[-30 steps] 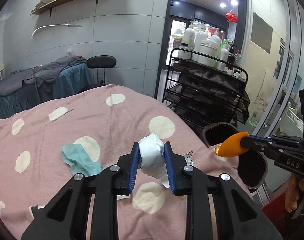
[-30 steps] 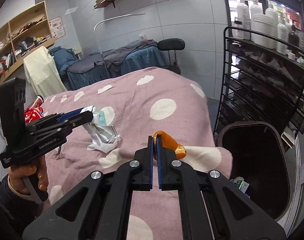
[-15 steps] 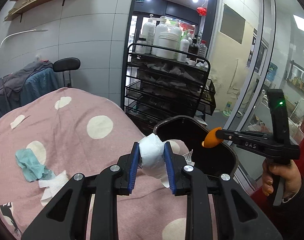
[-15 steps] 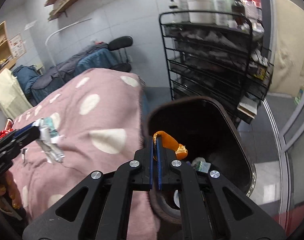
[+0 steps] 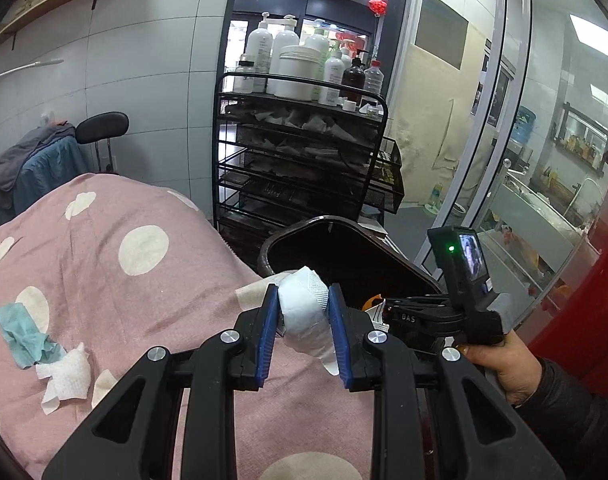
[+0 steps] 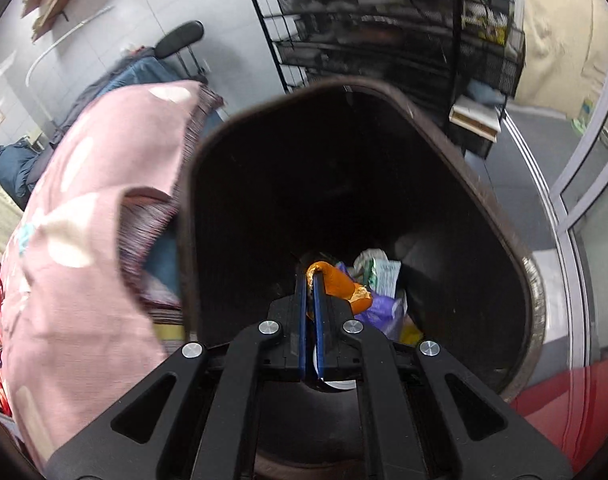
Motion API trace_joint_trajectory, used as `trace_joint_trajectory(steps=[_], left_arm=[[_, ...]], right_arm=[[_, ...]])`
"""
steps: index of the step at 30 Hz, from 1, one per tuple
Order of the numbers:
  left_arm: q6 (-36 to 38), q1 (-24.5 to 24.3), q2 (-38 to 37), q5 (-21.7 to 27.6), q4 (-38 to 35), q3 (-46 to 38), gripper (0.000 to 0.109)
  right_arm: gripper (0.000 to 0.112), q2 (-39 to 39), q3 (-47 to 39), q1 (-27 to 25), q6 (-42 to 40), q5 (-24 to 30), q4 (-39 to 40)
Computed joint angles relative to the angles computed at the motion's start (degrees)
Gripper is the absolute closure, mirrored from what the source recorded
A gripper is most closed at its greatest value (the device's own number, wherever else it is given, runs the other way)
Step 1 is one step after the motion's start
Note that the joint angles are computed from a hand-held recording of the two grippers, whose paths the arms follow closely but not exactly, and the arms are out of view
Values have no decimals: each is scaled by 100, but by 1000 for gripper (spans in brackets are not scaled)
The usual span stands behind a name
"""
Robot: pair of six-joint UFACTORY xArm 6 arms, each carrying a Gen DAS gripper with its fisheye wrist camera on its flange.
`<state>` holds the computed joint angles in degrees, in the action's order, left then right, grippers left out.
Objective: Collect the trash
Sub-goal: 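Carry the orange peel into the bin and open the right tool, then lower the white tissue into the bin and open the left tool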
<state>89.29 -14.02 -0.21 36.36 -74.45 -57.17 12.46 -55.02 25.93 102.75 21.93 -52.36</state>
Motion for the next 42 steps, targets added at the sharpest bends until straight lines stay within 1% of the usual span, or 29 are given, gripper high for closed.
trace_joint_trajectory(steps=[4,5,7,9,10,11,13,15,18,20,22,26,29,33,37,42], left_arm=[[17,-76,4,-18,39,35,83],[24,-99,7,-37,50,46,83],[-3,-149,31,-68,96,37,83],[-66,-175,56,-41,156,14,83],[-93,-185,72,-19,188,-1,83],[-104,-208,87,-29,201,-14,83],[-106,-275,120,-89,232,-36,83],[-124,-354,179,-159,276,-82,83],[-188,-470,298,-236,385,-184,83],[-314,-517,389,-192,489,-281,83],[-463,-582,508,-143,609,-409,83],[-633,-807,710,-259,816,-575,83],[-867,-924,877,-223,1045,-733,83],[-1105,-1098,1075,-325,1335,-897,83],[-1540,-1177,1307,-207,1691,-1136,83],[-1846,-1339,1517,-296,1969,-1330,83]], right_arm=[[107,158,21,-94,-53,-119,218],[104,187,44,-129,-32,-192,210],[90,207,64,-147,67,-246,148],[54,157,67,-87,354,-64,-121],[49,145,63,-55,479,23,-239],[47,104,73,-5,569,129,-319],[44,37,109,64,693,255,-413],[39,-80,157,161,882,423,-556],[37,-294,233,375,1114,776,-711],[32,-471,319,519,1258,1030,-767],[30,-651,419,663,1442,1279,-843],[28,-971,589,960,1682,1792,-816],[26,-1178,742,1104,1894,2018,-841],[24,-1442,954,1276,2103,2346,-788],[24,-1666,1162,1406,2249,2542,-696],[24,-1868,1365,1522,2414,2684,-617]])
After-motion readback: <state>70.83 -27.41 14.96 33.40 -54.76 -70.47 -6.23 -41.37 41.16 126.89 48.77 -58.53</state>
